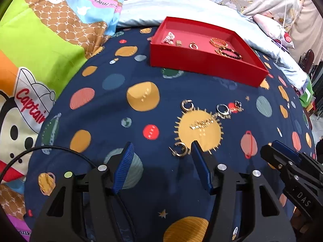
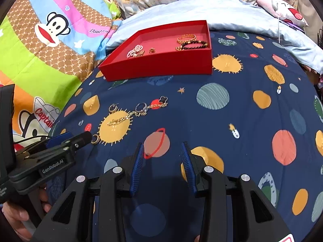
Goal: Organize jewelry
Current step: 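Lift both open tools out of the red box back over the jewelry, then lower the left tool onto a gold hoop earring and close it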
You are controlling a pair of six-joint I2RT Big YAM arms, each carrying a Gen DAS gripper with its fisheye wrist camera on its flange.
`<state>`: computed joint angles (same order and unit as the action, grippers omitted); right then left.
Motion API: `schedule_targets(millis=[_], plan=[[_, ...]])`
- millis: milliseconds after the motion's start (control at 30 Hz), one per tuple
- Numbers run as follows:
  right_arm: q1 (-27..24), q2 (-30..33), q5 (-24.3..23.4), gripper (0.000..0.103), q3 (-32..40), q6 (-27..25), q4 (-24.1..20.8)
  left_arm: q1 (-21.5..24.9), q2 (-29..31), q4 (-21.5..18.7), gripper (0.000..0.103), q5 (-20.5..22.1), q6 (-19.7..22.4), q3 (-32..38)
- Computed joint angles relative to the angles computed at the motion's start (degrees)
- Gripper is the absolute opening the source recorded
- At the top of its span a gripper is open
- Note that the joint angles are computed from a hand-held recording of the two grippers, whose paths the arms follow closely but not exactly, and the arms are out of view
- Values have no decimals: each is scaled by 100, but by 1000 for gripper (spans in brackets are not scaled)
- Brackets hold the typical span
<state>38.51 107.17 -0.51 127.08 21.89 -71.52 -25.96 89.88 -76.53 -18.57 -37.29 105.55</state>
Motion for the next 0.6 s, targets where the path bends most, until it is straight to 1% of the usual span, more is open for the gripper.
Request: schedule_targets(millis=[233,333,433,500,533,600], plan=[[5,30,-33,38,10,-1,-22,-88,99,81,57,90,76,-32],[1,47,-48,38,30,-5,-23,-113,159,51,54,-1,52,-15],[0,66,-61,38,54,-10,-34,-139,174,40,43,-125,105,-6],[-1,89,-62,38,85,-16,-42,-127,163,61,31,-137,123,-20],[1,93,-58,38,90,-20,-43,-111,156,67,29,-121,123,-25],[4,112,-55,38,118,-30,-51,-75,141,87,18,-63,124,-37]])
